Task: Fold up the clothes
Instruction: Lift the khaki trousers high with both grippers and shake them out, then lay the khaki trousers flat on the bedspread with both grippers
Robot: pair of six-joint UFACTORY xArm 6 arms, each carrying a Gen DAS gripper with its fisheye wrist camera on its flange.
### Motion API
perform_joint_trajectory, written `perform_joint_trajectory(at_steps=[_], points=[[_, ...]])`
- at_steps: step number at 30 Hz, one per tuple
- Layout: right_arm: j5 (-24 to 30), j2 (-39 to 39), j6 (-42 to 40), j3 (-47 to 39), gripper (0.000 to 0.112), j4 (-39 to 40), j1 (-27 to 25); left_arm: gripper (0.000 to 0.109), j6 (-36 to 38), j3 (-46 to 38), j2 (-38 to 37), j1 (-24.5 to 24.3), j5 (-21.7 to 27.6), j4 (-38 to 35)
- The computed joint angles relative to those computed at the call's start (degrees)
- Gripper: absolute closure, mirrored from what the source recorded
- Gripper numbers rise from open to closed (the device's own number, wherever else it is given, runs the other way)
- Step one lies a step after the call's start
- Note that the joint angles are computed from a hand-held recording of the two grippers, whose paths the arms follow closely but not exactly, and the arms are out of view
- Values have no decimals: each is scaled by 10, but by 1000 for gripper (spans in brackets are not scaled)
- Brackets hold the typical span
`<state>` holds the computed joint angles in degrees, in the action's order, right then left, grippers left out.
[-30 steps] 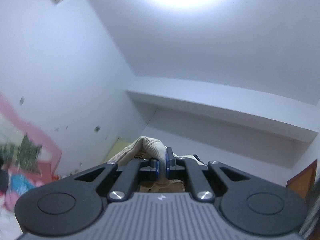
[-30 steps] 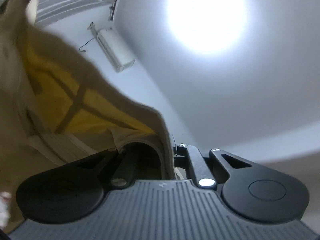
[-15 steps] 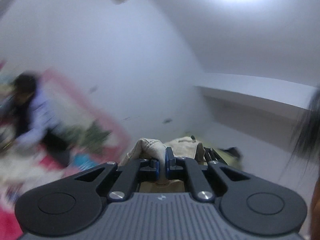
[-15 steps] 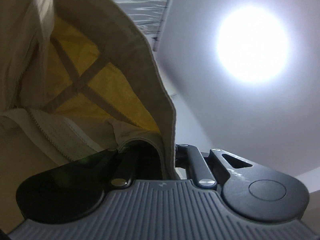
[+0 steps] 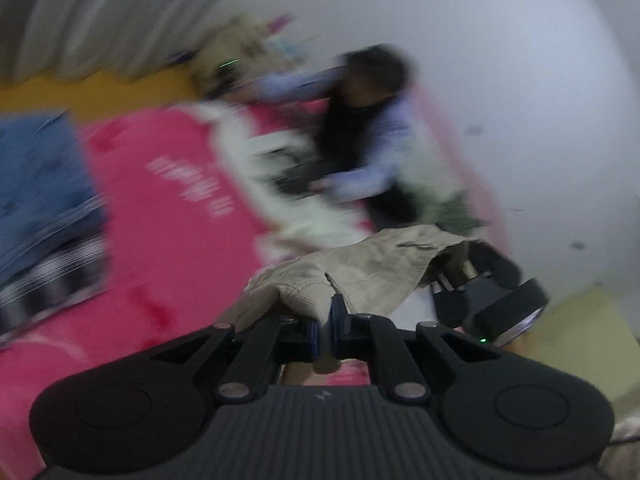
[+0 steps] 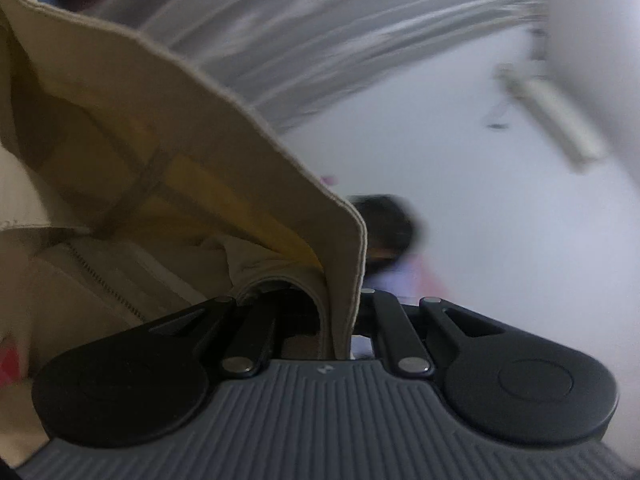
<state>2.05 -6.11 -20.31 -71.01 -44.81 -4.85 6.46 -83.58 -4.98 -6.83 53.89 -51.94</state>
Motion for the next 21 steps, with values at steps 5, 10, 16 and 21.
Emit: perform_joint_trajectory(at_steps=[5, 10, 16, 21], points=[[59, 111, -85, -30, 107, 77, 79, 101, 49, -6, 103, 54, 14, 43], [229, 264, -239, -191, 89, 255, 134, 85, 34, -42, 170, 72, 40, 82], [329, 278, -177, -295, 57, 437, 139, 74, 37, -62, 180, 109, 37, 43], [359, 302, -39, -368, 50, 695, 91, 73, 46, -39, 168, 102, -17, 40]])
